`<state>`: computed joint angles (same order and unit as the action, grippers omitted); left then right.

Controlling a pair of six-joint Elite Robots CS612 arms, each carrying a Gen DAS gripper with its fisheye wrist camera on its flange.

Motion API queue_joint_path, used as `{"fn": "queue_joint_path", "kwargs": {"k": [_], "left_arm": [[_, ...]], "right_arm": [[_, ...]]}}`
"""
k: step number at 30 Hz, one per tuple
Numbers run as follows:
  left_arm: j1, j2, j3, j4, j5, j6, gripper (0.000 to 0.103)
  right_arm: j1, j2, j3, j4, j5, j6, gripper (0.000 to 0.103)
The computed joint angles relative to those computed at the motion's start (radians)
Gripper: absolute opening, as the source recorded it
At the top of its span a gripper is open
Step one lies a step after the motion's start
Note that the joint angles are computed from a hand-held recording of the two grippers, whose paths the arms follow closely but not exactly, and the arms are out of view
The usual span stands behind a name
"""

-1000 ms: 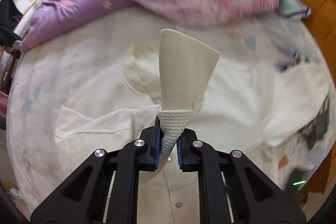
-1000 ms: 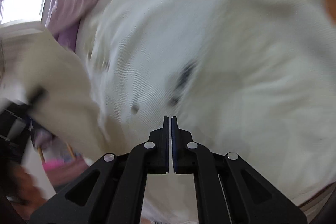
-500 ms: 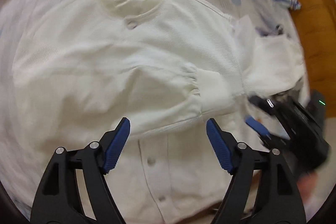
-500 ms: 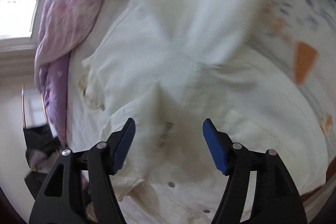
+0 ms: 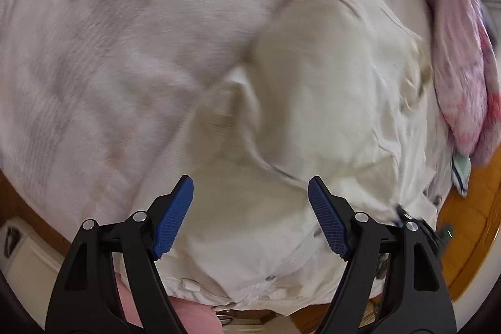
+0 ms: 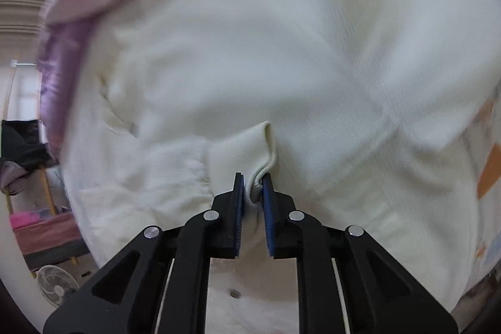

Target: Fold large clothes

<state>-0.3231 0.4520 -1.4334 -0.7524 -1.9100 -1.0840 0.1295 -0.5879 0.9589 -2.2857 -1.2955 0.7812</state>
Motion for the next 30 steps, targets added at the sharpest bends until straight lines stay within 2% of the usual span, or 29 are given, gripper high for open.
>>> {"fn": "queue_joint_path", "kwargs": {"k": [2, 4, 5, 8, 9, 10, 11, 13, 14, 15, 16, 17, 19, 20, 23, 24, 26, 28, 29, 30], "left_arm": [[0.005, 0.002, -0.001, 0.004, 0.002, -0.003, 0.077], [0.01, 0.007, -0.013, -0.012, 0.0, -0.019, 0.077], [0.014, 0.012, -0.015, -0.028, -0.007, -0.031, 0.077], [0.025, 0.031, -0.017, -0.072, -0.055, -0.06, 0.077], [0.029, 0.044, -0.021, -0.101, -0.082, -0.093, 0.077], [0.033, 0.065, -0.033, -0.156, -0.11, -0.144, 0.077], [0.035, 0.089, -0.051, -0.229, -0.129, -0.218, 0.077], [0.037, 0.131, -0.075, -0.345, -0.128, -0.363, 0.076], [0.038, 0.144, -0.081, -0.383, -0.116, -0.414, 0.072], [0.037, 0.15, -0.087, -0.389, -0.079, -0.453, 0.062], [0.039, 0.147, -0.089, -0.353, -0.043, -0.46, 0.03], [0.04, 0.136, -0.079, -0.295, -0.023, -0.448, 0.006], [0.045, 0.14, -0.093, -0.278, -0.001, -0.468, 0.006], [0.045, 0.141, -0.106, -0.282, 0.026, -0.481, 0.006], [0.043, 0.107, -0.104, -0.227, 0.101, -0.409, 0.006], [0.043, 0.104, -0.102, -0.224, 0.1, -0.397, 0.006], [0.041, 0.086, -0.072, -0.177, 0.108, -0.329, 0.006], [0.032, 0.066, -0.026, -0.115, 0.111, -0.243, 0.007], [0.032, 0.049, 0.01, -0.082, 0.085, -0.193, 0.009], [0.034, 0.034, 0.037, -0.059, 0.06, -0.153, 0.009]], "right_arm": [[0.005, -0.011, -0.008, -0.012, -0.087, -0.043, 0.01], [0.007, -0.015, -0.024, 0.034, -0.204, -0.058, 0.01], [0.004, -0.022, -0.01, 0.051, -0.222, -0.061, 0.01], [-0.018, -0.007, -0.014, 0.079, -0.129, -0.032, 0.015], [-0.016, -0.007, -0.013, 0.093, -0.126, -0.04, 0.025], [-0.01, 0.002, -0.037, 0.146, -0.151, -0.065, 0.044], [-0.008, 0.004, -0.042, 0.162, -0.164, -0.082, 0.052], [-0.001, 0.007, -0.044, 0.153, -0.176, -0.086, 0.057], [0.0, 0.004, -0.039, 0.152, -0.183, -0.081, 0.059], [0.001, 0.005, -0.038, 0.154, -0.183, -0.075, 0.06], [0.004, 0.008, -0.04, 0.162, -0.187, -0.07, 0.06], [0.005, 0.003, -0.032, 0.16, -0.192, -0.07, 0.057], [0.008, -0.006, -0.017, 0.146, -0.21, -0.079, 0.017], [0.009, -0.003, -0.023, 0.142, -0.206, -0.09, 0.016], [0.001, -0.009, 0.007, 0.035, -0.113, -0.084, 0.009], [0.006, -0.004, -0.006, 0.046, -0.129, -0.104, 0.009], [0.017, 0.021, -0.064, 0.141, -0.188, -0.153, 0.009], [0.019, 0.039, -0.089, 0.183, -0.212, -0.145, 0.009], [0.019, 0.041, -0.092, 0.205, -0.23, -0.139, 0.01], [0.021, 0.046, -0.106, 0.245, -0.258, -0.116, 0.015]]}}
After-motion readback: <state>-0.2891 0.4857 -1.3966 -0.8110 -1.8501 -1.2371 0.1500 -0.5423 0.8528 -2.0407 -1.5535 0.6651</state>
